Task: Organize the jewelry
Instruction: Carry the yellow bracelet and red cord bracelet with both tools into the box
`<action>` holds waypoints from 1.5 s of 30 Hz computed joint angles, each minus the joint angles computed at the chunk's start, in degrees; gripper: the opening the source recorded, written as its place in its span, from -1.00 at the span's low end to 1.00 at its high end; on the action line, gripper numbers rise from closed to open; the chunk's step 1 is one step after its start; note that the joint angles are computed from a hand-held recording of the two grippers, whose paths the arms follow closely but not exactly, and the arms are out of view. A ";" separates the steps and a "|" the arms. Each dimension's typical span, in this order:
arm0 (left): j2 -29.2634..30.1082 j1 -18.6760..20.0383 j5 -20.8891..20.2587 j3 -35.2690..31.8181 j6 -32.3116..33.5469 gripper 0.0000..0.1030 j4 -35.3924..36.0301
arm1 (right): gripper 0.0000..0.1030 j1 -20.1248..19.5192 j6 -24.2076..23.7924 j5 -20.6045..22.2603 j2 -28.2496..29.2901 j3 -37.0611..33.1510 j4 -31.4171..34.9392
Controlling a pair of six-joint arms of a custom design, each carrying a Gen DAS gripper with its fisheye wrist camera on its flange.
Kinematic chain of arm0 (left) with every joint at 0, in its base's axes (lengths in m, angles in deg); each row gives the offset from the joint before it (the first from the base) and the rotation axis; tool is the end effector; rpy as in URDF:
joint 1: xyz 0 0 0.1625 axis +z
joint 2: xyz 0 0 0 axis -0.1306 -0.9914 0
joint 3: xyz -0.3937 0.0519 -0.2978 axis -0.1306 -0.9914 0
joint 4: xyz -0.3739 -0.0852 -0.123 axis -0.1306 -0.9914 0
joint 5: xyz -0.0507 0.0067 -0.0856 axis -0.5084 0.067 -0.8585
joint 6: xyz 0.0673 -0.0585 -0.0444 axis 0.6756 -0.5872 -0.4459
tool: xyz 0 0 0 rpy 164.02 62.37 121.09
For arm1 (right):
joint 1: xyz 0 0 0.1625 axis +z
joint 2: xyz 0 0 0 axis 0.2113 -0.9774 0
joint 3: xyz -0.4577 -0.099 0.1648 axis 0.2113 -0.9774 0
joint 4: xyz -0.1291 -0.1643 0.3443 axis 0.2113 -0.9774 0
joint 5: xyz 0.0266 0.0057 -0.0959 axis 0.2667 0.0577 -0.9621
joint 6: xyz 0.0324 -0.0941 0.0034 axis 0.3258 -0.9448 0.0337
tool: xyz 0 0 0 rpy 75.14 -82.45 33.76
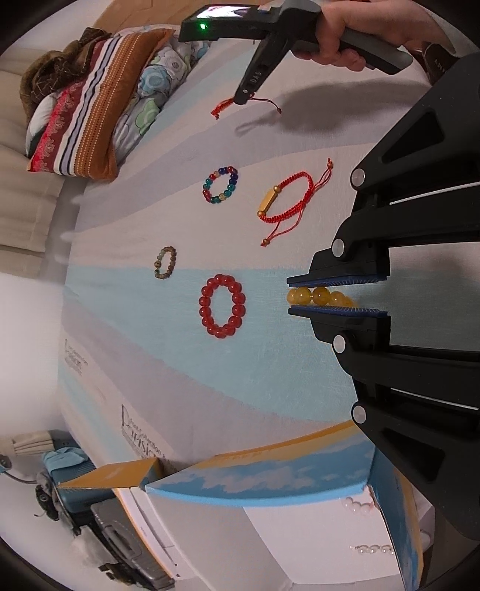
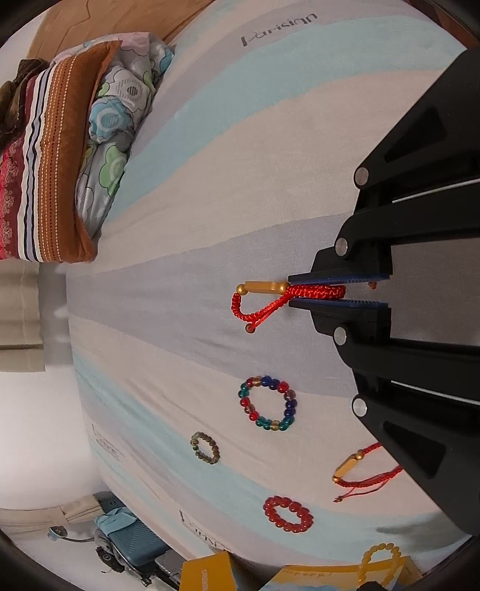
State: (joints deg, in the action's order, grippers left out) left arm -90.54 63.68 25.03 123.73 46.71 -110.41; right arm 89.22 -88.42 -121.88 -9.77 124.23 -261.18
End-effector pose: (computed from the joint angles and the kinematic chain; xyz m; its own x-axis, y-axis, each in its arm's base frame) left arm -0.1782 -0.6513 0.2387 -0.7583 -0.1464 -0.6353 0.3026 0.7841 -0.5418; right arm 0.2290 -0.7763 0.1220 -0.7305 -0.0385 0.6818 -0.4476 0.7811 -0.4354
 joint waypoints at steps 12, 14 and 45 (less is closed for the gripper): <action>-3.70 -1.45 1.78 0.66 -4.03 -0.84 6.92 | -0.88 1.87 4.66 0.46 -2.65 2.30 4.42; -4.58 -1.54 1.44 0.80 -4.07 -0.84 7.23 | -0.88 2.49 5.26 0.07 -2.93 2.69 4.51; -15.88 -5.01 4.34 2.32 -3.03 -0.84 10.16 | -0.88 13.81 5.56 -1.66 -1.61 2.17 7.14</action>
State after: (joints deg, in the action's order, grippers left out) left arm -106.42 58.67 29.37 126.05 43.68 -100.25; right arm 103.03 -82.86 -123.54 -11.38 126.40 -254.05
